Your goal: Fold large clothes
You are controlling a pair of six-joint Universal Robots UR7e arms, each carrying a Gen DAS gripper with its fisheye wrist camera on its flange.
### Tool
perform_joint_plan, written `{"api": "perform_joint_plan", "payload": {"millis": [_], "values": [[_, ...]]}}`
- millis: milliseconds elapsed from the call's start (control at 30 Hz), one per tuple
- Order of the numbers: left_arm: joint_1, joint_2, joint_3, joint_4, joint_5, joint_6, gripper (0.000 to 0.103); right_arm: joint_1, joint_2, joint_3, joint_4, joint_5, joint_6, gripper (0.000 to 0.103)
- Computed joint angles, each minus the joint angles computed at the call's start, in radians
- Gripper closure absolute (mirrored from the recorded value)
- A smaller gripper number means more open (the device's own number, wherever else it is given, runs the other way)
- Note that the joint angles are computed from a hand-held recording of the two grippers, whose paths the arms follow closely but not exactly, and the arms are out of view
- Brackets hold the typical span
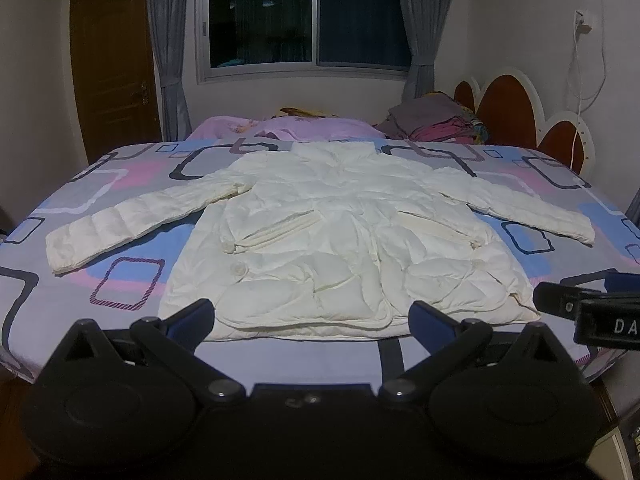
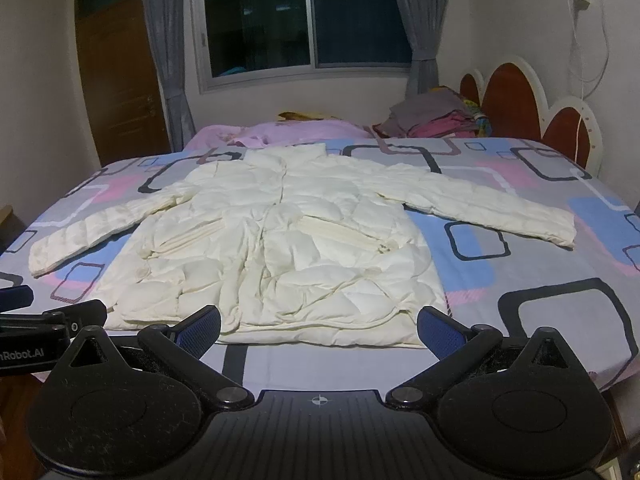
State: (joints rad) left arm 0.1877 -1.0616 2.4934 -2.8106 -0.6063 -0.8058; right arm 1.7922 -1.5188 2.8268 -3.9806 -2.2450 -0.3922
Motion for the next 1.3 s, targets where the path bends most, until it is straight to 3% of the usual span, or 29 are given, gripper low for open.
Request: {"api": "perform_joint_plan", "payload": {"millis": [1300], "values": [[-0.006, -0.031, 0.014, 0.015, 0.007, -0.011, 0.0, 0.013, 0.006, -0.003, 0.001, -0.01, 0.003, 0.0]]}}
